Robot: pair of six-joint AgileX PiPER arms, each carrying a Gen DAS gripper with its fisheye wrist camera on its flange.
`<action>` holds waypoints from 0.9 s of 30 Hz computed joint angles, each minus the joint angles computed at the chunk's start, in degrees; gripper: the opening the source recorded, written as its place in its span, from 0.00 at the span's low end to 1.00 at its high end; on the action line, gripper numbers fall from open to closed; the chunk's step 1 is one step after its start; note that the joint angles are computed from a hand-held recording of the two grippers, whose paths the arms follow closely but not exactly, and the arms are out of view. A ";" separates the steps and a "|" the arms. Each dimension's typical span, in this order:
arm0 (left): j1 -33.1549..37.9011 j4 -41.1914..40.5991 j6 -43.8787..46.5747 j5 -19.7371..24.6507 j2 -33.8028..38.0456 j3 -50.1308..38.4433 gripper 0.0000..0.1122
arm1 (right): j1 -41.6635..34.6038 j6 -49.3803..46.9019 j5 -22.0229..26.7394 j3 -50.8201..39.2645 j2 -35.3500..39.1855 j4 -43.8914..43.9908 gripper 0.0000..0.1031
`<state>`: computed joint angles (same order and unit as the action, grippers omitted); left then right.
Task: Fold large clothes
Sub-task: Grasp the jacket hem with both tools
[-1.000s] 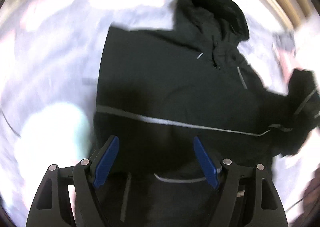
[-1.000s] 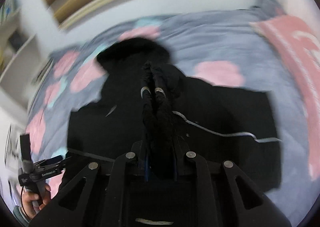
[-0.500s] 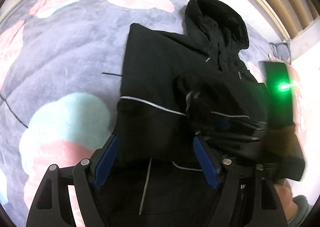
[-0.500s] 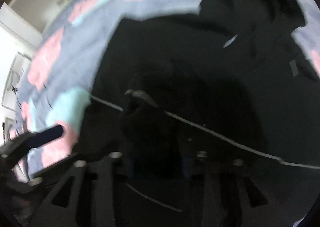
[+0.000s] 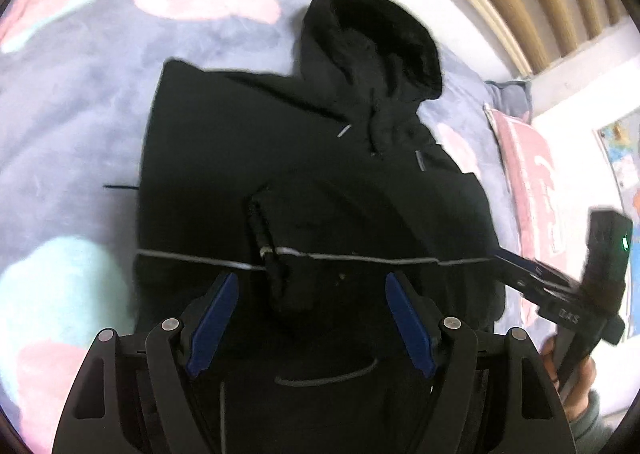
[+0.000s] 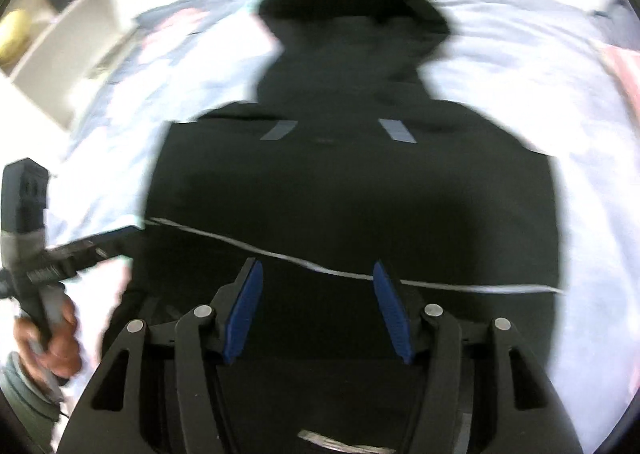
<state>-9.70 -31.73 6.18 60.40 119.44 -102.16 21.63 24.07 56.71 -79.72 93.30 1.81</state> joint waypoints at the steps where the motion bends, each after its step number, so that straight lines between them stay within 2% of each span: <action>1: -0.71 2.64 -2.99 0.32 1.53 -1.76 0.68 | -2.75 -1.17 0.09 2.55 -2.02 1.23 0.59; 3: -1.13 4.47 -6.47 0.83 3.91 -3.48 0.68 | -6.55 -1.71 -0.09 6.79 -5.00 1.55 0.59; 5: -0.60 1.92 -5.50 -0.11 4.75 -2.76 0.66 | -8.24 -1.03 0.21 9.39 -6.90 0.80 0.59; 6: -0.83 1.79 -5.18 -0.38 5.10 -2.98 0.51 | -9.20 -0.98 0.35 10.54 -7.52 0.62 0.59; 7: -1.08 1.70 -4.74 0.01 5.67 -3.83 0.22 | -9.96 -1.06 0.20 11.25 -7.67 0.42 0.59; 8: -1.17 1.30 -4.52 0.89 6.42 -4.97 0.20 | -10.16 -0.49 0.10 11.96 -7.92 -0.09 0.59; 11: -1.26 1.19 -3.59 -0.64 4.33 -4.79 0.17 | -10.45 0.52 -0.24 12.51 -7.62 -1.50 0.59; 16: 3.75 -0.72 -2.07 -0.26 -0.67 -5.30 0.17 | -9.69 0.02 -1.76 10.42 -4.84 -2.02 0.59; 19: 6.05 0.06 -0.86 3.75 1.16 -7.15 0.17 | -7.95 0.08 -2.76 9.09 -1.69 -2.27 0.59; 21: 5.57 3.91 -1.98 6.51 3.71 -8.12 0.19 | -6.04 2.24 -2.92 8.29 1.24 -4.87 0.59; 23: 3.69 9.19 -3.98 7.49 6.38 -7.93 0.24 | -3.67 5.78 -2.17 7.35 5.39 -9.28 0.59; 25: 3.43 8.63 -4.54 5.27 6.83 -5.50 0.26 | -2.38 7.94 -2.52 7.26 7.55 -11.71 0.61; 27: 3.09 9.29 -5.66 6.48 7.46 -7.41 0.26 | -1.98 8.66 -2.43 6.71 8.47 -12.75 0.62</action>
<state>-6.61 -22.44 0.52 66.89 126.90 -109.57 19.65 32.73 54.28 -73.01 101.77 -10.93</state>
